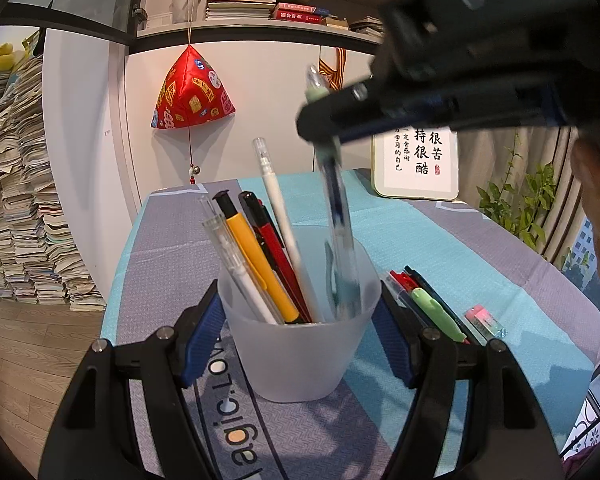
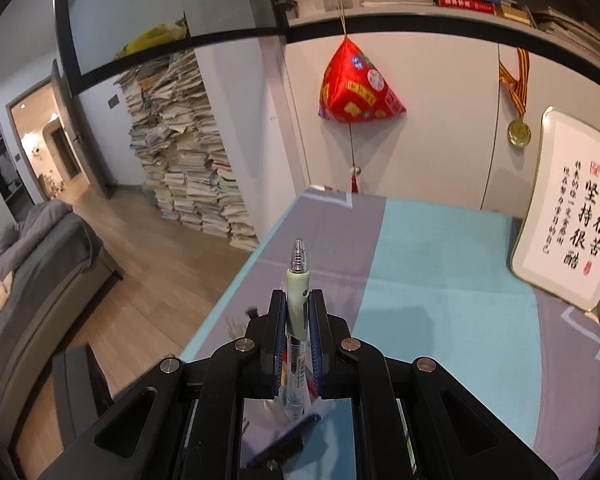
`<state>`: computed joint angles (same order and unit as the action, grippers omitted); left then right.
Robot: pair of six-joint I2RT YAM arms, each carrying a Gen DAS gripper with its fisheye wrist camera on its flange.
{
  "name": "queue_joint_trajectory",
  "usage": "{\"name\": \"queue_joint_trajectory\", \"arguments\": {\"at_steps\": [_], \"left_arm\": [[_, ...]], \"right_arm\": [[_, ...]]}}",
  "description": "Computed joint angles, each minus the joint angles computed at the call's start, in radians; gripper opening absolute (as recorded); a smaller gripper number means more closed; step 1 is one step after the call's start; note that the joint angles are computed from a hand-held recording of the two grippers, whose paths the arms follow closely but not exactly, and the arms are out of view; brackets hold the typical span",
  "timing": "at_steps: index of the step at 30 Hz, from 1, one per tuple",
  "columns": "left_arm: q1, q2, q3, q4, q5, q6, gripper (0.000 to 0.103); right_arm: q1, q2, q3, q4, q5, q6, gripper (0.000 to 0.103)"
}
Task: Organize stationery
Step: 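Insert the green-capped pen into the cup and open the right gripper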
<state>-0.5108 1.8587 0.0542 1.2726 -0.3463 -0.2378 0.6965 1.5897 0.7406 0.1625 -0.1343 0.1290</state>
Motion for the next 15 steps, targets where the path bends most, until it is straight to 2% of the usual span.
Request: {"name": "queue_joint_trajectory", "arguments": {"at_steps": [15], "left_arm": [[0.001, 0.001, 0.0, 0.002, 0.002, 0.001, 0.07]], "right_arm": [[0.006, -0.005, -0.028, -0.045, -0.02, -0.028, 0.01]]}}
